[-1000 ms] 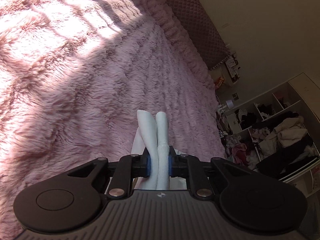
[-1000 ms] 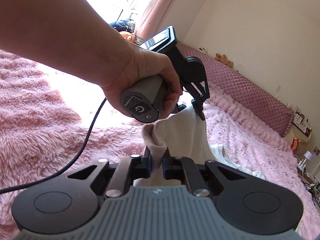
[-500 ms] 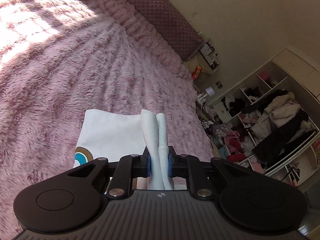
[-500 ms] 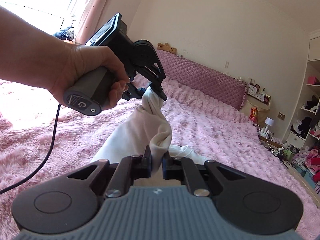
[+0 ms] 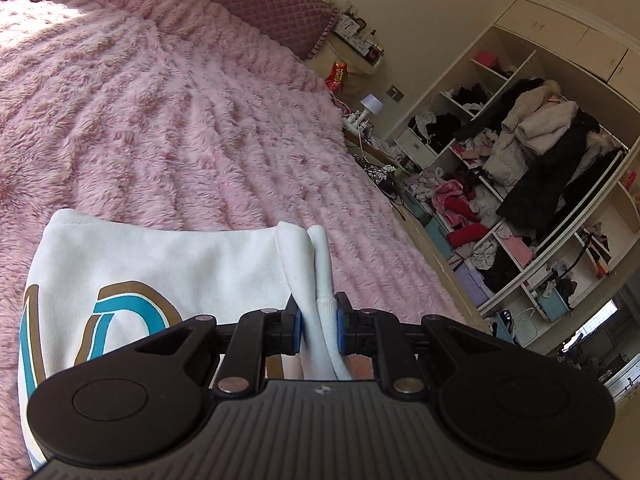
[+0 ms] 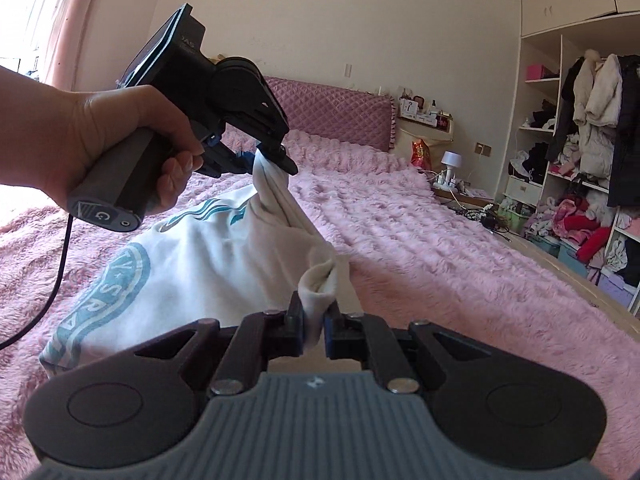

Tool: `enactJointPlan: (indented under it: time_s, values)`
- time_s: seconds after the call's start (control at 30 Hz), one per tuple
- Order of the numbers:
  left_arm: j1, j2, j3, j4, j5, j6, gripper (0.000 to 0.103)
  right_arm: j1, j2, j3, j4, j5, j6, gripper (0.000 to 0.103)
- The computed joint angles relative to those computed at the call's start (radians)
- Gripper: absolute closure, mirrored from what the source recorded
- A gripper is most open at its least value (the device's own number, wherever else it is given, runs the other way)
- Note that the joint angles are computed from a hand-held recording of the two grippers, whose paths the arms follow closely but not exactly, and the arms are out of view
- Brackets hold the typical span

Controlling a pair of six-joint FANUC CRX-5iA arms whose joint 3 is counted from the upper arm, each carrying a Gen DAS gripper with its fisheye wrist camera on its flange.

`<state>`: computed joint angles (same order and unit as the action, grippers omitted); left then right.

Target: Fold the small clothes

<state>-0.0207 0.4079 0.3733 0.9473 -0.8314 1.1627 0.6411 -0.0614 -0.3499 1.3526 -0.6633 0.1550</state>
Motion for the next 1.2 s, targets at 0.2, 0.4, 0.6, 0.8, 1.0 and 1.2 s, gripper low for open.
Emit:
enactJointPlan:
  time_s: [0.2, 0.4, 0.6, 0.8, 1.0, 1.2]
  values:
    - [-0.035, 0.038, 0.072, -0.142, -0.029, 0.090, 0.086, -0.058, -0.010, -0.023, -0.079, 0.071, -0.037, 0.102]
    - [-0.054, 0.055, 0.112, -0.230, -0.033, 0.153, 0.086, -0.107, 0.005, -0.025, -0.080, 0.128, -0.074, 0.102]
    - [-0.074, 0.055, 0.140, -0.284, -0.044, 0.189, 0.086, -0.092, -0.001, -0.016, -0.119, 0.101, -0.106, 0.102]
    - [-0.090, 0.059, 0.156, -0.307, -0.049, 0.177, 0.086, -0.063, -0.013, -0.018, -0.139, 0.046, -0.126, 0.102]
    - [-0.107, 0.090, 0.224, -0.385, -0.084, 0.215, 0.086, -0.039, -0.018, -0.018, -0.165, 0.011, -0.126, 0.102]
    - [-0.123, 0.168, 0.362, -0.495, -0.203, 0.238, 0.059, -0.020, -0.007, -0.002, -0.251, -0.028, -0.090, 0.100]
